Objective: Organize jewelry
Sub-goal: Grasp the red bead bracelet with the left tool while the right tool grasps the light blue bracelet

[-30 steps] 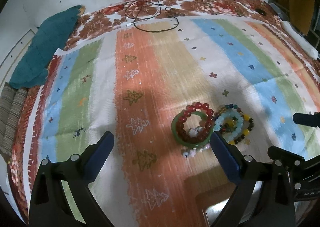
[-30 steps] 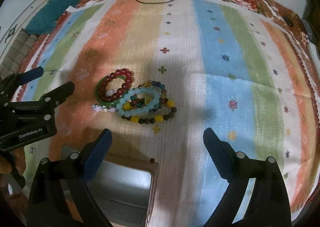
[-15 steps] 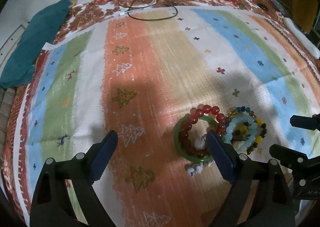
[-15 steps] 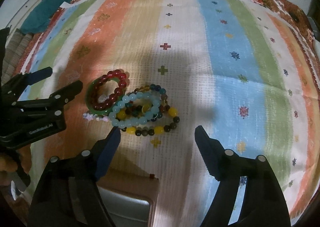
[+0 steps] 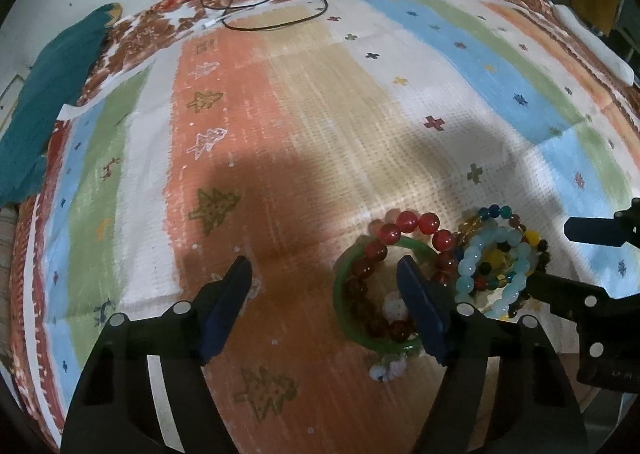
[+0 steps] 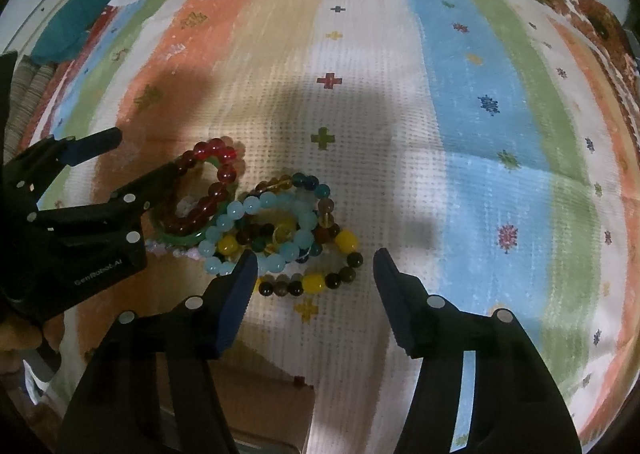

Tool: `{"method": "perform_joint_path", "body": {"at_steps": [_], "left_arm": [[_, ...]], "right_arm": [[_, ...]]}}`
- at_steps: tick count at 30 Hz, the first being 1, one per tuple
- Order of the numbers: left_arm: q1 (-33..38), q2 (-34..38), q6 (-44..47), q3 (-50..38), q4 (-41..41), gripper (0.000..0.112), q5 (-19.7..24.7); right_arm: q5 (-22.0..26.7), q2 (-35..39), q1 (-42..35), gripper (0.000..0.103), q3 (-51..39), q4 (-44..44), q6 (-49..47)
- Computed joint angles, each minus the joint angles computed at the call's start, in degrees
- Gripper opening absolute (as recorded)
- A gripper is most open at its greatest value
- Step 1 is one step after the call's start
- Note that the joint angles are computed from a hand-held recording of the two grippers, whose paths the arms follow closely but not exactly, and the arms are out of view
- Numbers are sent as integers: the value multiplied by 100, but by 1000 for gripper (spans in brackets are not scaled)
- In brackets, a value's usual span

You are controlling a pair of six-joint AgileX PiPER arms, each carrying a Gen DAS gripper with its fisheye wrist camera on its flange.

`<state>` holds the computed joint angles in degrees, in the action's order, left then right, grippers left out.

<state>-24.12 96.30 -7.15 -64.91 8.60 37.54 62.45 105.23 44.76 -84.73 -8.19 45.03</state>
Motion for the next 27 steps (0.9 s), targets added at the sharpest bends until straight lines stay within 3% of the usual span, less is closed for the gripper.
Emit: {"method": "perform_joint_path", "body": {"at_steps": [11, 18, 27], "left_arm": [[-90, 294, 250, -174, -115, 46, -36], [-242, 369, 55, -227, 113, 16, -46], [-131, 303, 3, -216, 38, 13, -126]], "right_arm": [[-53, 283, -147, 48, -178, 171, -197], [-33, 461, -147, 38, -346, 110, -298], [46, 612, -44, 23, -502, -107, -440]]}}
